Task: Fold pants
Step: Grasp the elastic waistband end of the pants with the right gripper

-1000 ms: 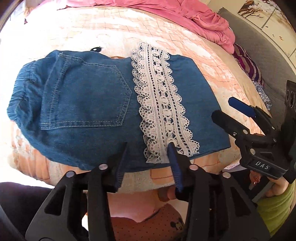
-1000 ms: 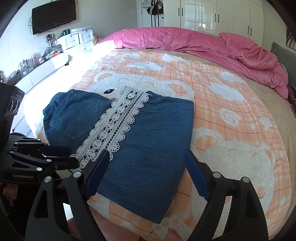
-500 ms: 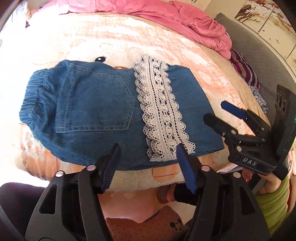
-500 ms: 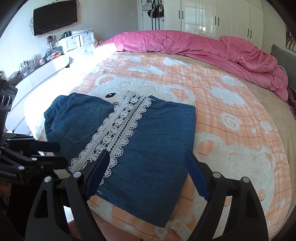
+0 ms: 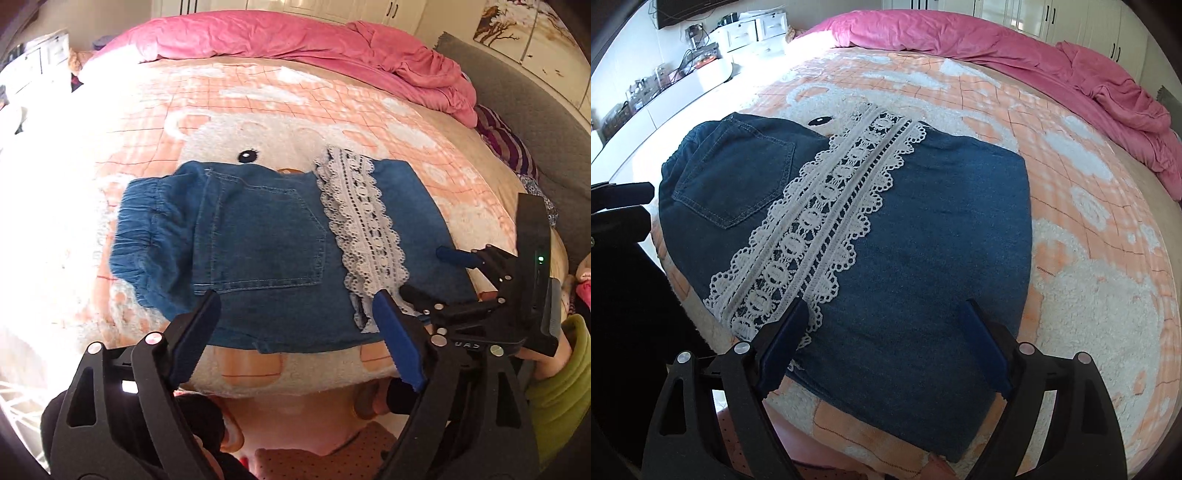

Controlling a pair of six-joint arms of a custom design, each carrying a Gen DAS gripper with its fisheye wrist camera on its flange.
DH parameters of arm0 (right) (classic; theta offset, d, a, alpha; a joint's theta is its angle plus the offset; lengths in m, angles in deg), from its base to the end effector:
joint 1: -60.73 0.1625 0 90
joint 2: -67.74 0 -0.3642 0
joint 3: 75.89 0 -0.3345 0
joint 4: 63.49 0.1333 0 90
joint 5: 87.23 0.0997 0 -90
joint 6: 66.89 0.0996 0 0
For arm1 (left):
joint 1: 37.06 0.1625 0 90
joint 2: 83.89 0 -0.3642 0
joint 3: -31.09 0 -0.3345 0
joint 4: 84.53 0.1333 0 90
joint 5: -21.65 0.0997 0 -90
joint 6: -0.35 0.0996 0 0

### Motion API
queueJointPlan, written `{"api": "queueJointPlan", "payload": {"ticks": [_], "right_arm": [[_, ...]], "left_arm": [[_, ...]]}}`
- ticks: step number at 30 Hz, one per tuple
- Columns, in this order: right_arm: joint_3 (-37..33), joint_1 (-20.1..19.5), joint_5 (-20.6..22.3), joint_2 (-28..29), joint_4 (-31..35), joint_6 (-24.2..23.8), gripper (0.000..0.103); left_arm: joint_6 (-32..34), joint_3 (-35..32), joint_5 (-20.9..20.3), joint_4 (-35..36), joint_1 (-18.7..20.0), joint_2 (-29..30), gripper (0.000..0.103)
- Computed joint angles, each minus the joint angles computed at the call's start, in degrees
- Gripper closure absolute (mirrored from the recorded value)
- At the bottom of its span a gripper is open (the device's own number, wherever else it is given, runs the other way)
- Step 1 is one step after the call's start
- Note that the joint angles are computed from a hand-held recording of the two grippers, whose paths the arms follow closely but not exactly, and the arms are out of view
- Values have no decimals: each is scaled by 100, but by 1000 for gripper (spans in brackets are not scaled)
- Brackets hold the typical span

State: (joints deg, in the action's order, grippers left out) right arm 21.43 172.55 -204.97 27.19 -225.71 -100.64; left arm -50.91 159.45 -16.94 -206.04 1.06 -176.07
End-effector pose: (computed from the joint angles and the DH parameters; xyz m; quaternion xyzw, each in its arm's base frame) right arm 0.2962 -0.5058 0.0611 0.4199 -0.8661 0.1051 0.2498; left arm -0.1454 -0.3825 0.2589 0.0225 0.9002 -0.3167 0.2981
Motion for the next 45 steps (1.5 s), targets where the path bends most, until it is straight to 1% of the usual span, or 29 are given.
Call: {"api": "queueJointPlan", "payload": {"ticks": [1,2,4,6,8,9,11,13,15,18,20,22,26,29,30,32,33,35,37,40,41,42,43,44,45], "right_arm": [[37,-3,108,-54,-64,8,19],[118,-23,357,-162,-221,14,19],[206,-51,705,-296,-501,49,19],[251,-95,1009,-389,-678,178,19],[220,-154,1230,-434,-624,380,19],[156,-171,1293,-430,-502,486,19],[62,-156,1270,-393,-415,550,19],[2,-126,1255,-357,-400,591,19],[-66,-110,1299,-345,-314,669,19],[-278,-27,1285,-248,-190,767,16],[-475,29,1311,-166,33,820,10],[-772,138,1342,-20,316,775,10],[-1606,377,1375,457,1097,667,10],[-2611,575,1442,1072,1968,642,10],[-2893,624,1443,1242,2209,666,10],[-3646,722,1524,1678,2894,686,10],[-3925,758,1545,1839,3140,702,10],[-4692,819,1668,2266,3915,683,10],[-5407,867,1693,2667,4636,620,10],[-6128,958,1474,3142,5183,425,10],[-6354,982,1413,3293,5307,366,10],[-6732,1001,1380,3520,5604,323,10],[-6945,1009,1352,3650,5792,292,10],[-7050,1014,1314,3738,5870,248,10],[-7305,1032,1247,3910,6062,203,10]], "left_arm": [[-30,13,18,47,-5,-67,22],[-54,45,20,72,-25,-159,20],[-24,91,33,57,-45,-300,15],[-48,114,129,177,-101,-450,13],[-277,87,352,603,-176,-638,10],[-407,73,443,807,-202,-731,10],[-802,21,633,1313,-197,-963,10],[-1071,5,700,1555,-120,-1175,10],[-1208,-14,650,1626,35,-1303,10],[-1216,-6,519,1518,255,-1409,10],[-1150,6,449,1405,353,-1433,10],[-1159,14,351,1289,462,-1441,10],[-1000,61,27,753,792,-1367,10],[-602,134,-334,10,1056,-1262,10],[-518,133,-419,-127,1114,-1211,10],[-378,111,-554,-362,1231,-1055,10],[-358,103,-565,-419,1269,-992,10],[-364,81,-557,-501,1337,-877,10],[-410,75,-531,-568,1393,-820,10],[-321,67,-631,-732,1473,-735,10],[-204,53,-747,-831,1522,-689,10],[-109,49,-894,-960,1589,-642,11],[-121,63,-901,-1012,1604,-637,13],[-156,87,-869,-1047,1601,-652,19],[-156,130,-876,-1172,1614,-686,22]]}}
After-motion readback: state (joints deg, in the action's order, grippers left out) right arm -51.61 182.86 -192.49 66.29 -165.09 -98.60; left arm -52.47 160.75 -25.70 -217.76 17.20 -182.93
